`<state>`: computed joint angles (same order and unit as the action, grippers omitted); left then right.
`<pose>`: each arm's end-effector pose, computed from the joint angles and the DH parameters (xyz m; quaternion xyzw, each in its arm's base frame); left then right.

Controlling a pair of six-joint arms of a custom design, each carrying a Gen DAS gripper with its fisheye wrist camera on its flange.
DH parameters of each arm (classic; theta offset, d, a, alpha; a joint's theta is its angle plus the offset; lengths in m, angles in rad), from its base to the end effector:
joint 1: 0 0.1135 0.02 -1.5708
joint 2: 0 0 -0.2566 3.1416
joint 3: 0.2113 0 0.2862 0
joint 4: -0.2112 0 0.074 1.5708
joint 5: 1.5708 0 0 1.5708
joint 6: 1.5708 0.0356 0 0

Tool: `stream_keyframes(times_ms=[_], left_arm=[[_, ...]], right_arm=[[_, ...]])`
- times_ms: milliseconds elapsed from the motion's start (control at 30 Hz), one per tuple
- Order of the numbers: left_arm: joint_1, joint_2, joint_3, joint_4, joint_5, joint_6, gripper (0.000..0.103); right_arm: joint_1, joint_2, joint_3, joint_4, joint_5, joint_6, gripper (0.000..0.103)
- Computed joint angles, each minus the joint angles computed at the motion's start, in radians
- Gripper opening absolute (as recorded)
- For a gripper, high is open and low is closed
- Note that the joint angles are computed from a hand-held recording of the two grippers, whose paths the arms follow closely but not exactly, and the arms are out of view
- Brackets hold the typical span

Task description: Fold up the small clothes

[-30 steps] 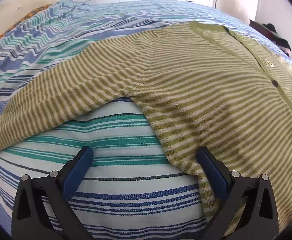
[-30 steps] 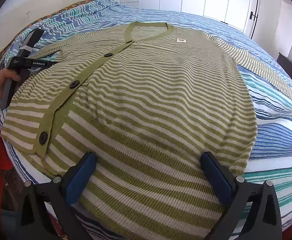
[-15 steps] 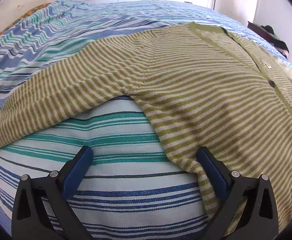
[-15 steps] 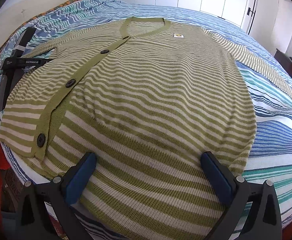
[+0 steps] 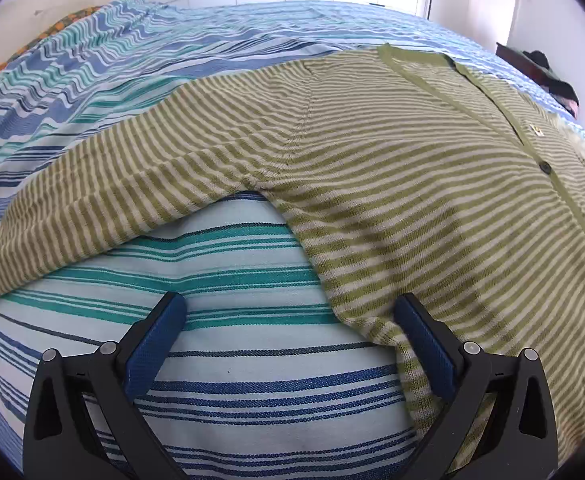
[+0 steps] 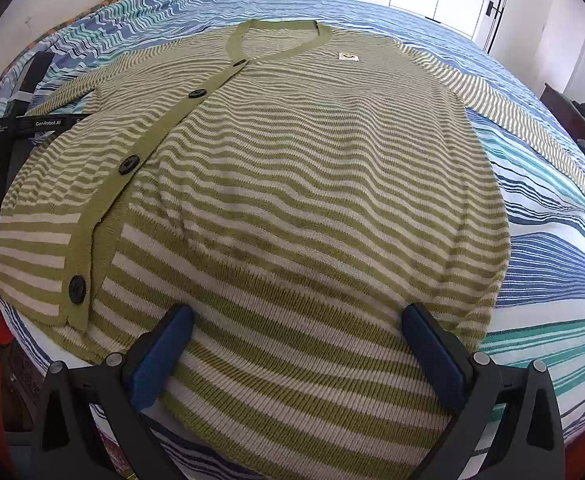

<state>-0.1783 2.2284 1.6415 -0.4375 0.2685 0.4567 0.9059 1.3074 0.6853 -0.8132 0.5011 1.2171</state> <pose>0.4898 -0.0979 0.1191 0.3322 0.8953 -0.0905 0.2827 0.1552 0.1703 0.1427 0.1664 0.9523 -0.0633 0.2480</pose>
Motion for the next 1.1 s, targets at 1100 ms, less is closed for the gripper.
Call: stream_keyframes(times_ms=[1100], left_arm=[[0.038,0.003,0.147,-0.316,0.02,-0.017,0.099]], right_arm=[[0.069,-0.195,-0.075,-0.023,0.025,0.014,0.102]])
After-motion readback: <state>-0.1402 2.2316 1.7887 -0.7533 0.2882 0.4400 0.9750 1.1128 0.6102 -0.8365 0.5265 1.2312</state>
